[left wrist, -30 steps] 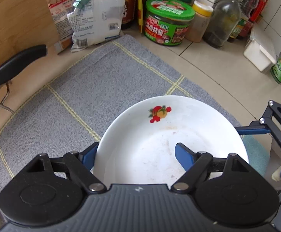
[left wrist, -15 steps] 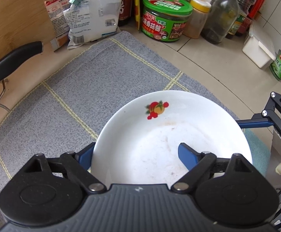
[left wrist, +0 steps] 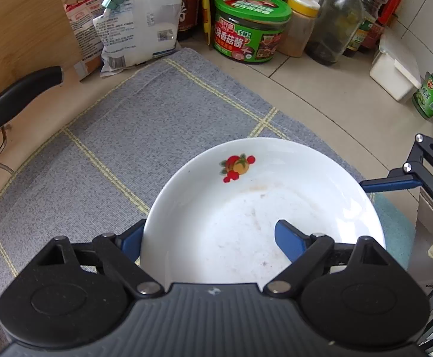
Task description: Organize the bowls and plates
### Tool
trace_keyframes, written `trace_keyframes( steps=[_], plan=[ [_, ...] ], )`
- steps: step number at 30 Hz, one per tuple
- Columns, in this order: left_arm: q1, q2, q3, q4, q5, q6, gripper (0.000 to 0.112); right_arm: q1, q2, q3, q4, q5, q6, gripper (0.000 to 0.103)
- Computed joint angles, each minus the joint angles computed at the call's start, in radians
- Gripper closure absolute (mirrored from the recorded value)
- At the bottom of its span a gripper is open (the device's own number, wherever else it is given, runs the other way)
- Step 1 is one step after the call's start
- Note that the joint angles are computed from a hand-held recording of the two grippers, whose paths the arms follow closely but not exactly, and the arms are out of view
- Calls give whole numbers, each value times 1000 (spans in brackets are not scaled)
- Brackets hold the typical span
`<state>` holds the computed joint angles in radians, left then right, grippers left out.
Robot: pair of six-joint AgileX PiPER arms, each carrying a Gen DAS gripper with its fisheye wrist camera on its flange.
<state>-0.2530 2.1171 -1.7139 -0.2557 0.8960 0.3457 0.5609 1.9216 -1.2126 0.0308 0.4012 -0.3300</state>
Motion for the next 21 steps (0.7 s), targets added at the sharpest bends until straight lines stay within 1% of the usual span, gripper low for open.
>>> trace_keyframes(
  steps=[3,6,10,13,19,21],
  plan=[
    [0,-2,0,0,3,2,23,2,-5,2,6,6,-11,0],
    [1,-5,1,0,7,3,23,-5,-6,-4,68,25,-76,0],
    [1,-13,7,-1,7,6,23,-1,-7,1,72,17,-82,0],
    [0,-22,15,1,3,3,23,-6,-4,-4,109,28,-116,0],
    [0,-27,25,10,0,-5,23,-10,-5,2,129,24,-139,0],
    [-1,-34,35,8,-5,-3,23,-2,-4,7,103,30,-125,0]
  ],
)
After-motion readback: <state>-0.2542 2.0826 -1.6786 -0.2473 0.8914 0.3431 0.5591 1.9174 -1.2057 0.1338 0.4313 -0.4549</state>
